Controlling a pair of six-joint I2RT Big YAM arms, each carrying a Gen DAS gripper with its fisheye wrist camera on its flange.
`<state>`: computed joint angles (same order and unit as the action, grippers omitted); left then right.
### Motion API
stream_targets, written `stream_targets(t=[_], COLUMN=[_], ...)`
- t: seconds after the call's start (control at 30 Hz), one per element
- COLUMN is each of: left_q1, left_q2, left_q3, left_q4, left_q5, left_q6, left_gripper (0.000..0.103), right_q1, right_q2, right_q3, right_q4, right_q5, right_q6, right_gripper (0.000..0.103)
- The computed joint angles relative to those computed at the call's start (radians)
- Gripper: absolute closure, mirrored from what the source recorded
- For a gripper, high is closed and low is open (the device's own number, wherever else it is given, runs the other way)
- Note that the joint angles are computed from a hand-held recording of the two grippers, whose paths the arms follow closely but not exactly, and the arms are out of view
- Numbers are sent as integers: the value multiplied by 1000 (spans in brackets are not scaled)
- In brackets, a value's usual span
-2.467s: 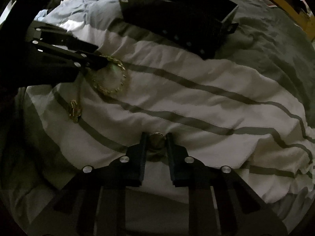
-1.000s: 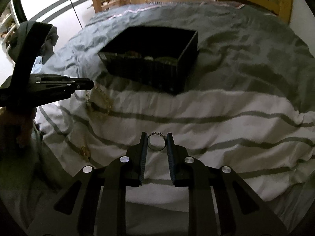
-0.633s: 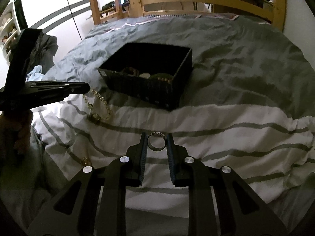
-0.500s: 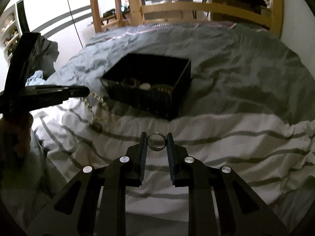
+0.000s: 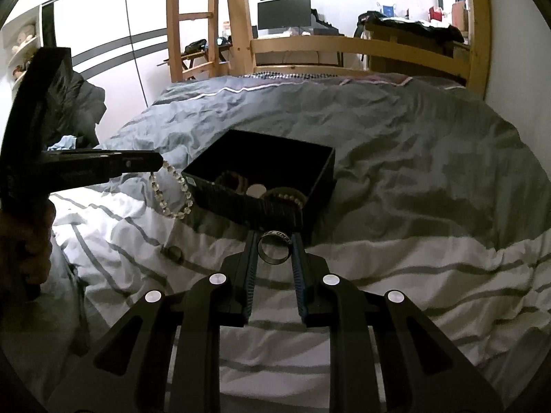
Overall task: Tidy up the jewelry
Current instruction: 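Carry the ring and gold chain over the black box with both grippers, then open both grippers above the black box to drop the ring and chain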
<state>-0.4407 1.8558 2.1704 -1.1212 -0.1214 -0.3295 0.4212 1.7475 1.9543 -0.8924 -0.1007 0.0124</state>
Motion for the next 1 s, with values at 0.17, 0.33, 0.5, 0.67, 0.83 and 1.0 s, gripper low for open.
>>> stream_targets(t=[0.17,0.33,0.5,0.67,0.83,1.0], left_q1=[1,7,18,31,44,55], left_q2=[9,32,67,155,247,308], left_q3=[32,77,141,285,420,494], left_q4=[17,6,-9,-68,-136,-197], left_q5=[8,12,21,29,42,60], left_q6=[19,34,48,68,76,71], left_gripper=[96,96,96,96,96,96], right_q1=[6,15,23,17,15,15], right_q2=[19,61,116,209,288,336], right_q3=[24,76,153,294,403,445], right_q4=[28,44,45,0,-31,-57], right_q5=[14,26,19,-9,-19,-20], right_q6=[4,8,-6,-4,-3,-7], right_gripper=[83,83,83,83,83,83])
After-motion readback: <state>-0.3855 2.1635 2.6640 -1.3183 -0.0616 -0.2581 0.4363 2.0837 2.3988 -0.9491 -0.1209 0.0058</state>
